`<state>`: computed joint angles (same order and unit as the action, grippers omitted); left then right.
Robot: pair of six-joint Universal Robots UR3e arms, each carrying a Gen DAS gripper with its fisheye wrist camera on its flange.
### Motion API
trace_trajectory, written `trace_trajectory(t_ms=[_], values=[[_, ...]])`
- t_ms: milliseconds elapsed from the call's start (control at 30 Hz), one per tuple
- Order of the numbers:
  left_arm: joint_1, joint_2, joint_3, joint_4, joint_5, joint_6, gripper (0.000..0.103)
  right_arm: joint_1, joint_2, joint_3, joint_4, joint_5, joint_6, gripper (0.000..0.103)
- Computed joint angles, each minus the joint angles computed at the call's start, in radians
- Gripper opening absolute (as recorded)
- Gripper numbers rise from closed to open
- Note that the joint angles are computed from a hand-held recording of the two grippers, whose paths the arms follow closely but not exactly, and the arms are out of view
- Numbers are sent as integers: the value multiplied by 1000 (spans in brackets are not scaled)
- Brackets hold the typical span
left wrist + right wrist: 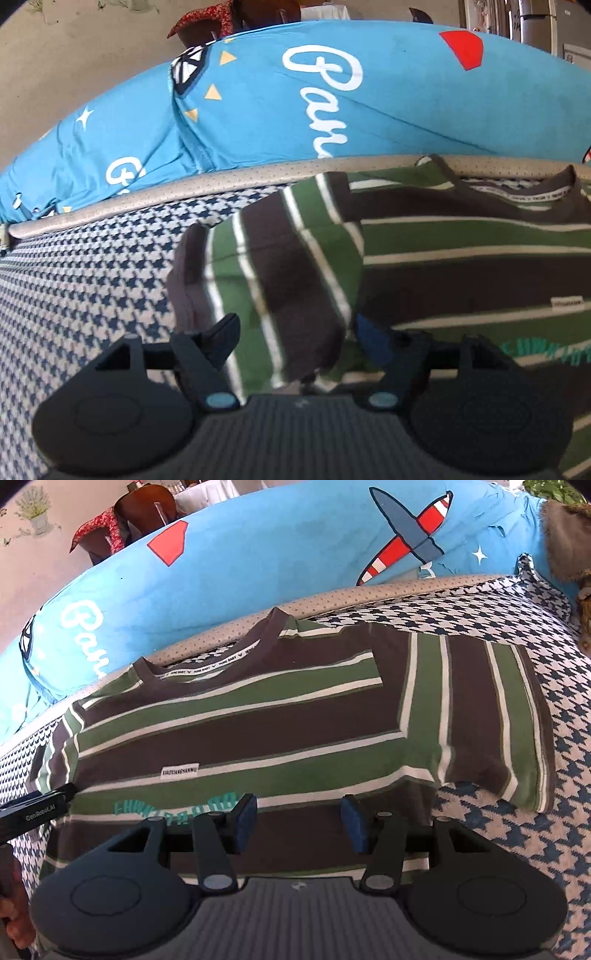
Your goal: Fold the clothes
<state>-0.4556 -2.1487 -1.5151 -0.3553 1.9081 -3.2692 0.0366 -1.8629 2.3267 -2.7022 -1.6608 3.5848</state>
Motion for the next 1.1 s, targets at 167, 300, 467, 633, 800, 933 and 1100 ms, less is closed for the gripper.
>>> trace_trajectory(t_ms=[167, 300, 467, 633, 800, 933, 1100], values=[[3, 31, -50, -10, 18, -36, 79, 1, -21, 10, 18, -10, -32, 50], [10, 73, -97, -25, 17, -60, 79, -27, -62, 39, 28, 7, -75, 49], [5, 100, -138, -10, 33, -52, 81, -49, -124, 97, 20, 12, -174, 49], [-9, 127, -191, 50, 63, -35, 80, -72, -185, 149, 8, 30, -247, 49], [-13, 199, -274, 127, 25, -38, 80, -162, -333, 187, 94, 146, -278, 50], [-56, 220, -316, 137, 19, -32, 80, -167, -402, 191, 175, 151, -309, 51], [-115, 220, -342, 139, 27, -23, 82, -154, -455, 195, 245, 143, -353, 51]])
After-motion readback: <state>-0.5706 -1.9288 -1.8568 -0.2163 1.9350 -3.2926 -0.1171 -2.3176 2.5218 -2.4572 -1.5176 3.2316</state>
